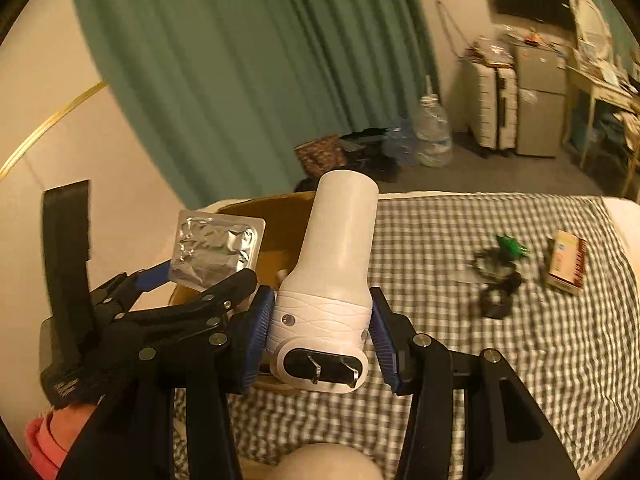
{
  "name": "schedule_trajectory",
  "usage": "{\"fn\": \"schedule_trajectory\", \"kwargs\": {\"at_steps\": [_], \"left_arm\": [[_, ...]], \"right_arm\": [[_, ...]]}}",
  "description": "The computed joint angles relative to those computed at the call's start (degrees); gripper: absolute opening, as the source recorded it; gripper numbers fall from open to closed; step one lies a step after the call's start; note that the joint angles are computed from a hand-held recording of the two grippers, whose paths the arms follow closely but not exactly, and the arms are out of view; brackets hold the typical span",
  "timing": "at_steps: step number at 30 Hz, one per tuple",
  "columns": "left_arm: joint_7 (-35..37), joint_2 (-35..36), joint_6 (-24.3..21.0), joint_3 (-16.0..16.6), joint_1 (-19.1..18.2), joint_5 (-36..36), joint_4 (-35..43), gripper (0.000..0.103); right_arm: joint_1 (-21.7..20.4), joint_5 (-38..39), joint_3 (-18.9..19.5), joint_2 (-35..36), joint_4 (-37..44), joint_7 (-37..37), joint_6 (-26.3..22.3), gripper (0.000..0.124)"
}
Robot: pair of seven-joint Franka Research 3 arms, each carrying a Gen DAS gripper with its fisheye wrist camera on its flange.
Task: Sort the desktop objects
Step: 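Carry the silver foil pack and white bottle over the box with both tools, then open both tools to drop the foil pack and bottle into the box, then move both tools back over the items on the bed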
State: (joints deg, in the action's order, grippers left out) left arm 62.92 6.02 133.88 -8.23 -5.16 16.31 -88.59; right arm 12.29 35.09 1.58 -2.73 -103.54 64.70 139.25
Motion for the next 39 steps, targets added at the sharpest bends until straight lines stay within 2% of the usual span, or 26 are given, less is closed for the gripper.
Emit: {"fn": "schedule_trajectory", "kwargs": {"at_steps": [7,14,16,17,19,20,21,31,36,39], "left_arm": [[-2.6,-1.3,0.1,1.5,2.0,2.3,-5.1,0.096],[-1.1,-0.8,-3.5,1.6,3.0,2.5,-5.7,0.097],[-1.3,-0.8,-4.2,1.7,3.0,3.7,-5.9,0.100],[-1.5,-0.8,-4.4,1.8,3.0,4.6,-6.0,0.100],[-0.7,-0.9,-4.3,1.7,3.2,4.5,-6.4,0.101],[-0.4,-1.0,-4.1,1.7,3.2,4.4,-6.6,0.101],[-0.1,-1.3,-4.0,1.7,3.3,4.1,-6.9,0.101],[-0.3,-2.6,-2.4,0.5,2.1,1.8,-8.0,0.101],[-2.5,-3.1,0.0,-1.0,-0.3,2.7,-7.4,0.103],[-3.4,-2.1,1.3,-2.0,-2.1,3.1,-6.0,0.103]], "right_arm": [[1.9,-1.0,2.0,6.6,5.9,0.5,-3.2,0.047],[3.2,-4.5,3.5,13.5,13.5,3.9,-4.0,0.047],[3.5,-5.4,3.7,14.8,15.0,5.2,-3.5,0.048],[3.9,-6.5,3.6,15.2,15.6,6.3,-3.2,0.050],[4.1,-7.0,3.9,16.4,17.1,7.6,-3.0,0.069],[4.0,-6.3,4.1,16.4,17.0,7.9,-2.0,0.079],[4.1,-5.9,4.3,16.3,16.8,8.3,-1.1,0.081],[3.0,-7.9,2.8,12.2,10.3,12.4,3.3,0.081],[1.8,-15.6,0.2,9.1,5.3,19.2,6.5,0.082],[-0.3,-17.9,-1.2,7.2,2.6,22.2,8.5,0.082]]}}
